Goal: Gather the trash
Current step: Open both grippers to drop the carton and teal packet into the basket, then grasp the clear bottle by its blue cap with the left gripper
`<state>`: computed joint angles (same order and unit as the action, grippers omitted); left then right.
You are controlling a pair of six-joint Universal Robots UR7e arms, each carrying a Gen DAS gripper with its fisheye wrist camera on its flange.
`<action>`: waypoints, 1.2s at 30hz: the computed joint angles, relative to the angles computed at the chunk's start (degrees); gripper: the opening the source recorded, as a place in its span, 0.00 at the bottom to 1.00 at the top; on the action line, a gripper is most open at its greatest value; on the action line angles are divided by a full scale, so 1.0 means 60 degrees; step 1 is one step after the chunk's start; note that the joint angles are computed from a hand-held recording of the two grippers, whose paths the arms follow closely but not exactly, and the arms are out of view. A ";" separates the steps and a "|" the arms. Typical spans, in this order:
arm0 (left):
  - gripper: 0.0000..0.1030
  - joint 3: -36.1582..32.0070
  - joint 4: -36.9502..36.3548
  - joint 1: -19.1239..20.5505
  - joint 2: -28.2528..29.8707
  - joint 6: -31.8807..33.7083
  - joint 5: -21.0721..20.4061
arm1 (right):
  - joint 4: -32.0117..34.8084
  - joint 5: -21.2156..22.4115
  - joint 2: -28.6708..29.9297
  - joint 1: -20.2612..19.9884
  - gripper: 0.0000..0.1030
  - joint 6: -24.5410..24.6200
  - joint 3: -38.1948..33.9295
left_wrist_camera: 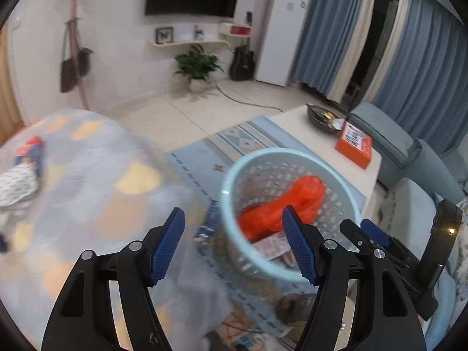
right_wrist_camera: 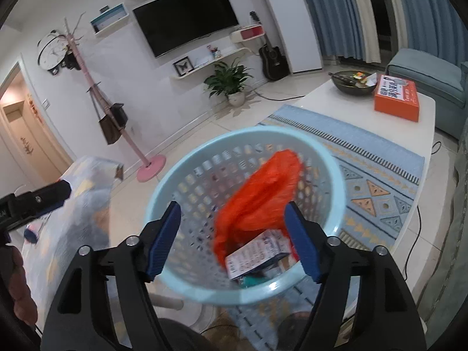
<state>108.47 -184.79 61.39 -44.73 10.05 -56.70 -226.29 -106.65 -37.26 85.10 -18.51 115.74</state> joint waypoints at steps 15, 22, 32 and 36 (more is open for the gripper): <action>0.71 0.1368 -0.1101 0.1306 -0.2572 -0.0253 0.2789 | 0.0878 0.0260 0.0666 0.1542 0.70 -0.0125 -0.0227; 0.71 0.0402 -0.0165 0.2328 -0.2544 -0.0505 0.2239 | 0.1660 0.0013 0.1104 0.2267 0.71 -0.0252 -0.0733; 0.38 0.0045 -0.0533 0.2508 -0.2179 0.0367 0.2028 | 0.2342 -0.0172 0.1625 0.3199 0.72 -0.0686 -0.1873; 0.38 0.0320 -0.0721 0.2726 -0.2506 0.0161 0.1703 | 0.3143 -0.0318 0.2188 0.3625 0.76 -0.0962 -0.2989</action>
<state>110.39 -189.12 77.74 -59.77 11.01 -46.49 -207.43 -108.56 -24.13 106.85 -24.28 97.80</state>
